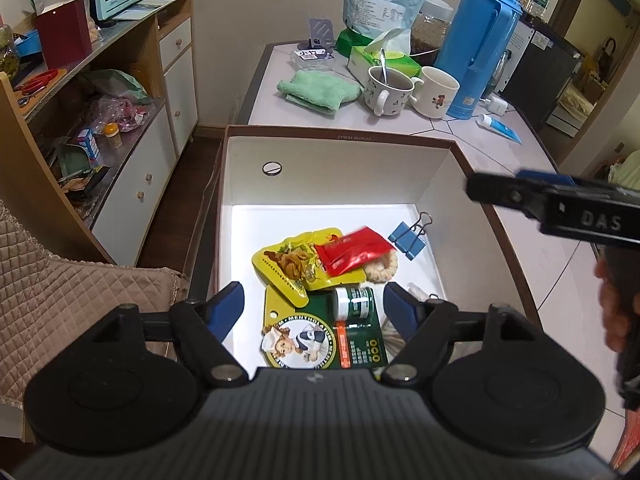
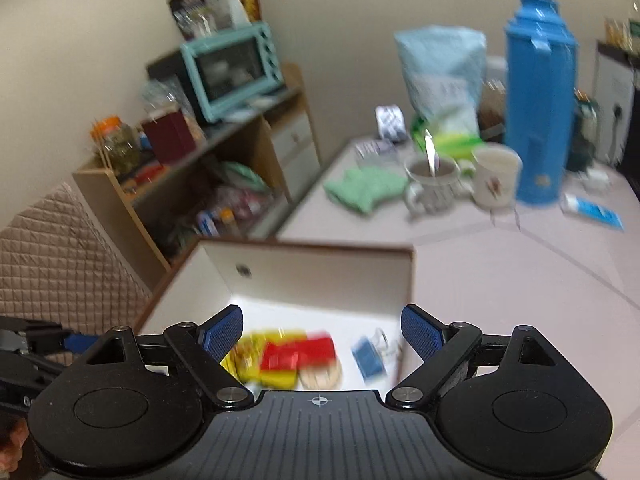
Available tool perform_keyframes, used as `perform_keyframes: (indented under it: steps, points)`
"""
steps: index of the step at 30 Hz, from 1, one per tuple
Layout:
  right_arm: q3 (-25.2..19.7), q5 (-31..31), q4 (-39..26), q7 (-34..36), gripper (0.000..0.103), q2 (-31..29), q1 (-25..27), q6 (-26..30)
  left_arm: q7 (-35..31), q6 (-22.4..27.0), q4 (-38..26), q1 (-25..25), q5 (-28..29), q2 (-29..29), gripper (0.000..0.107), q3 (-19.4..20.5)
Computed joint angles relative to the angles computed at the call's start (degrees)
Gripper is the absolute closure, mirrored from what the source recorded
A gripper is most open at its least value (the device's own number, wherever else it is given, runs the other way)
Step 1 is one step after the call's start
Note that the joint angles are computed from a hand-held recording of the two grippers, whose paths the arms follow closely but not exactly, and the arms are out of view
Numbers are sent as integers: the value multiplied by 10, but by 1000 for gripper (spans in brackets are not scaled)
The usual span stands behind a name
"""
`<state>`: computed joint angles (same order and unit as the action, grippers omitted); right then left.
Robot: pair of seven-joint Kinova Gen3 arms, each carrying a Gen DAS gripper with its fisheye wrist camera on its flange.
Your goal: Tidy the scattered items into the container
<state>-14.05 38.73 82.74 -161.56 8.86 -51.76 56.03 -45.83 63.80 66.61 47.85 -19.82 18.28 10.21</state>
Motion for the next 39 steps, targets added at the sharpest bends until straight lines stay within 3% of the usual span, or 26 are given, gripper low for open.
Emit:
perform_keyframes:
  steps: [6,11,25,39]
  points:
    - [-14,-85,-60,55,14,5,-8,108,7,27,-5,15,-7,-9,30,5]
    - [-23,-99,-64,43,14,-2,-29,135,24,51,-6,36,-23,-17,29,12]
    - [-43,-73,-72,-25,14,-5,-84,203,81,134,-28,110,-93,-23,25,29]
    - [-67,-49,-69,-76,14,-15,-124,245,134,177,-31,168,-153,-26,24,41]
